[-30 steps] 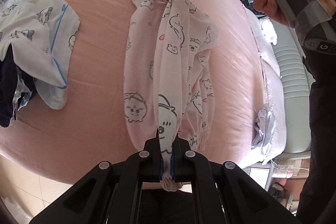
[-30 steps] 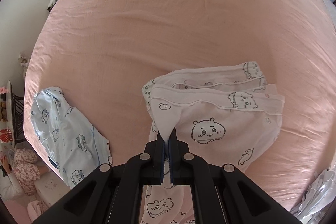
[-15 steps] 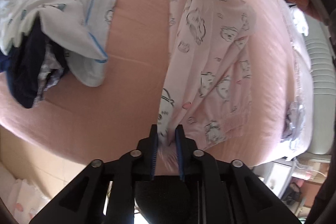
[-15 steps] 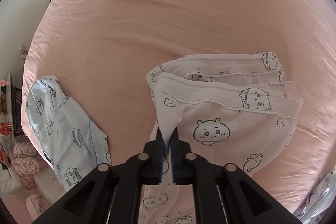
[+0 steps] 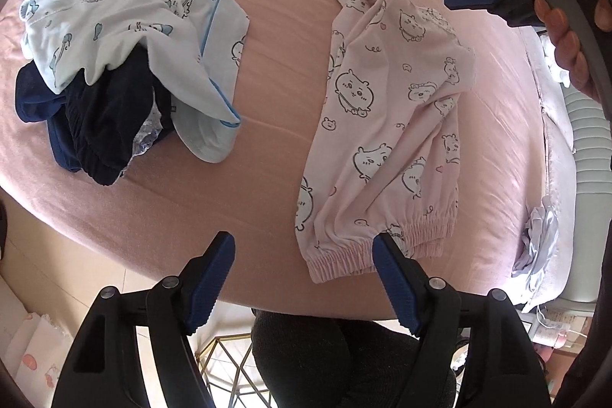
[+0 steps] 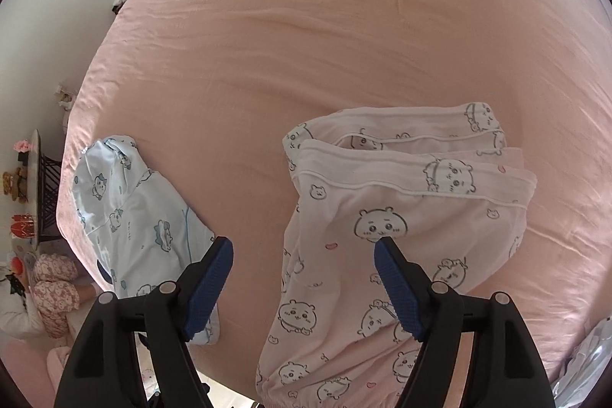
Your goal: Fold clothes
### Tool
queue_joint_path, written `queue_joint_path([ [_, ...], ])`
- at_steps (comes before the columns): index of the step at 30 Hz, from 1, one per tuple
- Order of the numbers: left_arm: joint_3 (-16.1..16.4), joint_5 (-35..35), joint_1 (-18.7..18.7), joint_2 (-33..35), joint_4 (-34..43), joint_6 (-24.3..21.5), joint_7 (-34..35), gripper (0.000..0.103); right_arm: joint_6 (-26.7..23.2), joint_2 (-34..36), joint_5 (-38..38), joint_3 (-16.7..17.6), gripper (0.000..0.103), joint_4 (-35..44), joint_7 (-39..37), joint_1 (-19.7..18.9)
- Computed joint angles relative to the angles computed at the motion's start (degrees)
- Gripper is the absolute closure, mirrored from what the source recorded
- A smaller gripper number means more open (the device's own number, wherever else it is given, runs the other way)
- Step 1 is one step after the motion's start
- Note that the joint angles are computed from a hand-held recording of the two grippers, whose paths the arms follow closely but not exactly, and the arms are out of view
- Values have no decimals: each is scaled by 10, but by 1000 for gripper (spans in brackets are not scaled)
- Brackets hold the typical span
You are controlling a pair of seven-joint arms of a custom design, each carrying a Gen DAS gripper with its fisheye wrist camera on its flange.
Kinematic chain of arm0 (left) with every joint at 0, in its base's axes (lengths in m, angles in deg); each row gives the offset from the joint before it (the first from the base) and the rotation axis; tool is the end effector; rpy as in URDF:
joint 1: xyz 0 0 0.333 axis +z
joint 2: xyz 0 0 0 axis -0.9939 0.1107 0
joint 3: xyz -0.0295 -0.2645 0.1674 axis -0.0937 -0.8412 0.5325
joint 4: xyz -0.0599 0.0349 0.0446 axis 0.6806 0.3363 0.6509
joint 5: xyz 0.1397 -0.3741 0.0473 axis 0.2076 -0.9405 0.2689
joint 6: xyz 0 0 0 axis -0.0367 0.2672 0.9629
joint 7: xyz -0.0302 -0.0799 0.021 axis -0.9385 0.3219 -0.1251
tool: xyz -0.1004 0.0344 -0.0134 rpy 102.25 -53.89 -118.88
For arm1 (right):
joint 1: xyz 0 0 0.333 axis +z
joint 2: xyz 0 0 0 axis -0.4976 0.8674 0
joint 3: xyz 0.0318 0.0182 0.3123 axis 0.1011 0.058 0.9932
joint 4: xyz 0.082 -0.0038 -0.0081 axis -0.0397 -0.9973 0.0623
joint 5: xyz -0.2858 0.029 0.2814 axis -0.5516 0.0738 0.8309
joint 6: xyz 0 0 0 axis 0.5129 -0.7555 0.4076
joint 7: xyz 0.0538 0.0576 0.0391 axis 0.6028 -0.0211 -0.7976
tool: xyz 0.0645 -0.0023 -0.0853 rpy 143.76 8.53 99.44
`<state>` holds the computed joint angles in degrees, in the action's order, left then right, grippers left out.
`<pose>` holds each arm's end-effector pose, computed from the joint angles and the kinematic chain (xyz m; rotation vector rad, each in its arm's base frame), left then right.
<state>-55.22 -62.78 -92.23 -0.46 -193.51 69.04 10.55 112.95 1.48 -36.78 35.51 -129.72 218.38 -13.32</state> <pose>0.2779 -0.0711 0.4218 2.6887 -1.3916 0.4841 0.6075 0.2193 0.5831 -0.9999 2.6225 0.0880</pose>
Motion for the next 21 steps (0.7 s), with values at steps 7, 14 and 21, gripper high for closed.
queue_joint_path([
  [7, -11, 1, -7, 45, 30, 8, -8, 30, 26, -77, 6, 6, 27, -92, -4, 0],
  [14, -20, 21, 1, 74, 56, 10, -22, 30, 15, -161, -18, 16, 27, -193, -21, -1],
  [21, -19, 48, 14, 90, 77, -3, -22, 30, 51, -221, -21, 30, 27, -275, -23, 1],
])
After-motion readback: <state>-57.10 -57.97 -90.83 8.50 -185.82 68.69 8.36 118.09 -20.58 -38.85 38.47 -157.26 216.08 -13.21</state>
